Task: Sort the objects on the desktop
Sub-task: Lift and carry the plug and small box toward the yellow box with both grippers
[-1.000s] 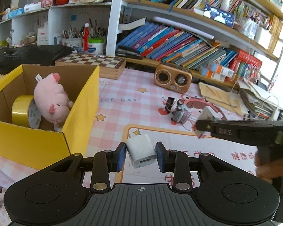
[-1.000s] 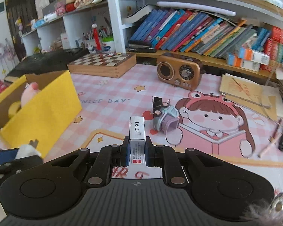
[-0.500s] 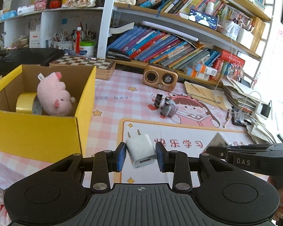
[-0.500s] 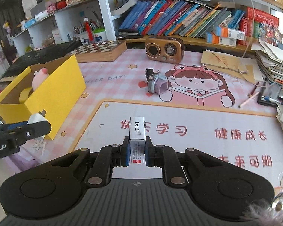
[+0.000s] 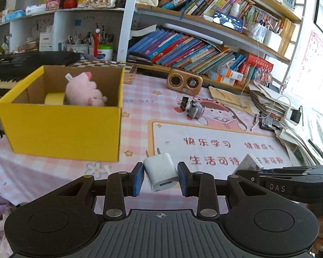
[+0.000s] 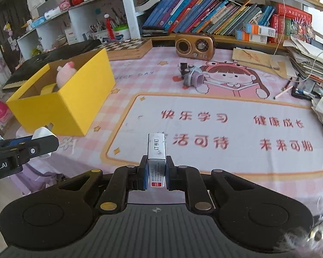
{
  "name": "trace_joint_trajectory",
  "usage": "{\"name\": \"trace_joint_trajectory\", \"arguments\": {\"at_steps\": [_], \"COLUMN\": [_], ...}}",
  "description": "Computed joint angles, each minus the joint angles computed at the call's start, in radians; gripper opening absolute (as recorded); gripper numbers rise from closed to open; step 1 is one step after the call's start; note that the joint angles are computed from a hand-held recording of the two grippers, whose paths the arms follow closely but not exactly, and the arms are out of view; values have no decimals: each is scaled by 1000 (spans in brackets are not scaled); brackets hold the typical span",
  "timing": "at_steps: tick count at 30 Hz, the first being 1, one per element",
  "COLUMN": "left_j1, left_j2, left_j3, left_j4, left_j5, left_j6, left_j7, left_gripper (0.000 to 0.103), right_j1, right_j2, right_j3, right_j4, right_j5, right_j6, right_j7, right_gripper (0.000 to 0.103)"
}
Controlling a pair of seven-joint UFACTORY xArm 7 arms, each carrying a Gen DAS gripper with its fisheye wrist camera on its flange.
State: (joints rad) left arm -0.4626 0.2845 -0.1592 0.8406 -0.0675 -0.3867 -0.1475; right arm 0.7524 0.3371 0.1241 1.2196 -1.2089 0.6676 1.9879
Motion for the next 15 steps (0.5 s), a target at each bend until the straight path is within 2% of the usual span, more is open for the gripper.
{"name": "trace_joint_trajectory", "arguments": {"at_steps": [7,15], "left_j1": [91,136], "left_j2": [-75,-148], "left_j3": [-38,-21], "left_j4": [-111,-216], "left_j5": [107,165], "left_j6": [-38,-79], "left_j7": [-68,-111], "left_gripper": [32,32], "right_j1": [56,117], "right_j2": [31,94], "right_j3": [16,6], "right_j4": [46,137], "right_j5": [12,20], "right_j6": [57,79], "right_j7": [30,15], "right_gripper": [13,13]}}
